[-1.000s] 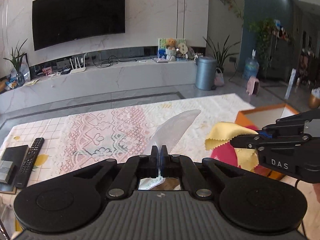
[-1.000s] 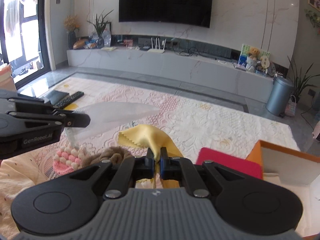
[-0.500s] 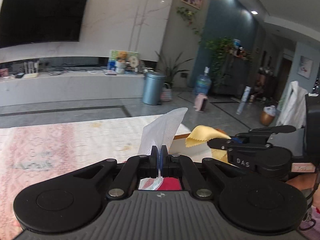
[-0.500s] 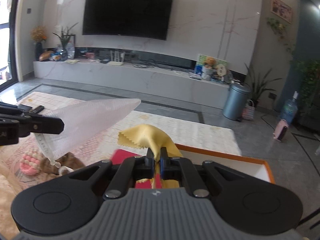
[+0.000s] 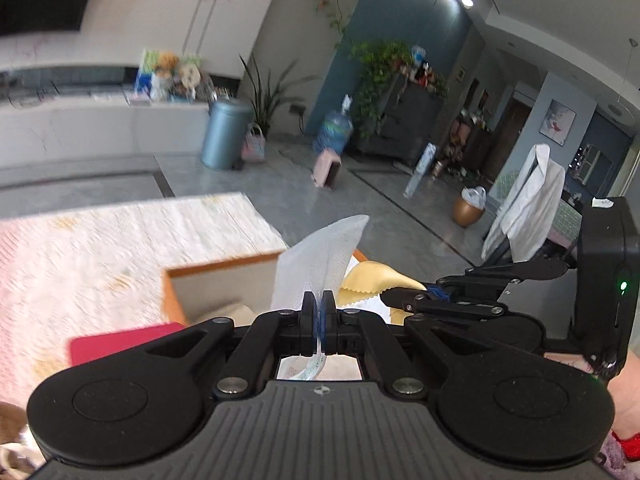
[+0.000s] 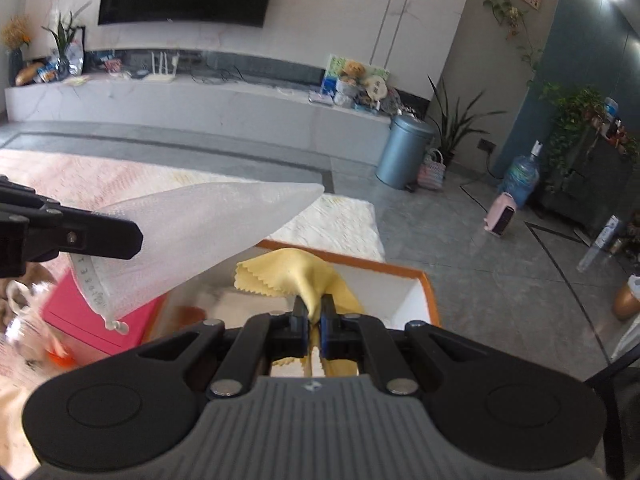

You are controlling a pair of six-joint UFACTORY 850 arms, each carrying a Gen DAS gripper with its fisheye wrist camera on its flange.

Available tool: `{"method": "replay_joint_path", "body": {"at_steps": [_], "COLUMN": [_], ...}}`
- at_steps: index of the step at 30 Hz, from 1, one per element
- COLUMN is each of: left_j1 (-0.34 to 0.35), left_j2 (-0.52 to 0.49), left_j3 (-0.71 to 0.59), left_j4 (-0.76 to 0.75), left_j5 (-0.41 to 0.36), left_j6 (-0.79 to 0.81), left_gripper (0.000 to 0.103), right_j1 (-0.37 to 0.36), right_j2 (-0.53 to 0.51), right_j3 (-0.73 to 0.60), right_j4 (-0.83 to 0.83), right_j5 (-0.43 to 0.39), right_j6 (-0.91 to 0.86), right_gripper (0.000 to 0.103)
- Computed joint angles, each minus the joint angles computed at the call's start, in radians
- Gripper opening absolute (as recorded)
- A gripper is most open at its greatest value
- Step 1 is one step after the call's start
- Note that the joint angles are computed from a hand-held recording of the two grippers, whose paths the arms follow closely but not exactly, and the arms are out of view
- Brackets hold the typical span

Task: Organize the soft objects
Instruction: 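Carry the plastic bag and yellow cloth with both tools toward the orange box, then open both tools to drop the plastic bag and yellow cloth into the orange box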

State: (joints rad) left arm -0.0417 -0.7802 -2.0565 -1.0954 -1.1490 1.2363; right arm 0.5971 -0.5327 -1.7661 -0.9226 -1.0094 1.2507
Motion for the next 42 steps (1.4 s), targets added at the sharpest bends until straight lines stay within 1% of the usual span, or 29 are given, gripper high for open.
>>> {"method": "replay_joint_path", "body": {"at_steps": [2,6,11,14,20,22,23,24,25,26,27,28,30,31,32,35,37,40,41,42], "left_j1": [-0.019,-0.051,-0.08,-0.087,-0.094,-0.094,-0.095,-0.097,-0.097,-0.096,-0.094,-0.095,-0.091,-0.091,-0.089,-0.084,-0.08,-0.069,-0.065,-0.061], "left_j2": [-0.038,-0.1,-0.122,-0.141,-0.142,-0.124,-0.123,-0.124,-0.12,-0.117,-0.115,-0.115,-0.109,-0.111,-0.107,-0.095,-0.081,-0.055,-0.044,-0.035], "left_j3": [-0.042,-0.104,-0.104,-0.117,-0.105,-0.078,-0.077,-0.081,-0.075,-0.072,-0.071,-0.073,-0.069,-0.072,-0.068,-0.062,-0.05,-0.019,-0.006,0.006], "left_j4": [0.039,0.091,0.174,0.206,0.244,0.242,0.242,0.244,0.239,0.233,0.225,0.218,0.211,0.205,0.199,0.189,0.176,0.148,0.135,0.124], "left_j5": [-0.013,-0.014,0.03,0.023,0.035,0.047,0.048,0.047,0.05,0.051,0.051,0.053,0.056,0.06,0.061,0.056,0.056,0.057,0.059,0.061], "left_j6": [-0.056,-0.12,-0.157,-0.175,-0.176,-0.161,-0.163,-0.169,-0.169,-0.171,-0.174,-0.178,-0.181,-0.183,-0.182,-0.181,-0.169,-0.14,-0.128,-0.116], "left_gripper": [0.001,0.001,0.001,0.001,0.004,0.007,0.013,0.024,0.031,0.045,0.052,0.054,0.058,0.062,0.065,0.067,0.067,0.068,0.068,0.068], "right_j1": [-0.02,-0.061,-0.111,-0.128,-0.151,-0.154,-0.155,-0.156,-0.157,-0.155,-0.155,-0.154,-0.15,-0.149,-0.149,-0.14,-0.133,-0.118,-0.112,-0.105], "right_j2": [0.003,-0.001,-0.018,-0.038,-0.069,-0.072,-0.071,-0.07,-0.07,-0.07,-0.068,-0.066,-0.061,-0.057,-0.053,-0.042,-0.032,-0.015,-0.008,-0.002], "right_j3": [0.028,0.069,0.097,0.095,0.089,0.094,0.099,0.102,0.104,0.103,0.103,0.103,0.105,0.106,0.107,0.107,0.109,0.115,0.118,0.121], "right_j4": [0.02,0.073,0.163,0.206,0.273,0.286,0.293,0.297,0.302,0.305,0.308,0.308,0.299,0.296,0.297,0.289,0.277,0.26,0.253,0.243], "right_j5": [0.005,0.028,0.068,0.075,0.082,0.083,0.087,0.09,0.093,0.093,0.092,0.09,0.085,0.084,0.084,0.075,0.068,0.06,0.057,0.054], "right_j6": [-0.013,-0.015,-0.047,-0.078,-0.111,-0.123,-0.127,-0.13,-0.134,-0.138,-0.146,-0.156,-0.16,-0.16,-0.165,-0.165,-0.155,-0.129,-0.116,-0.101], "right_gripper": [0.003,0.003,0.003,0.003,0.003,0.004,0.004,0.005,0.005,0.007,0.012,0.021,0.034,0.038,0.038,0.042,0.048,0.052,0.054,0.061]}}
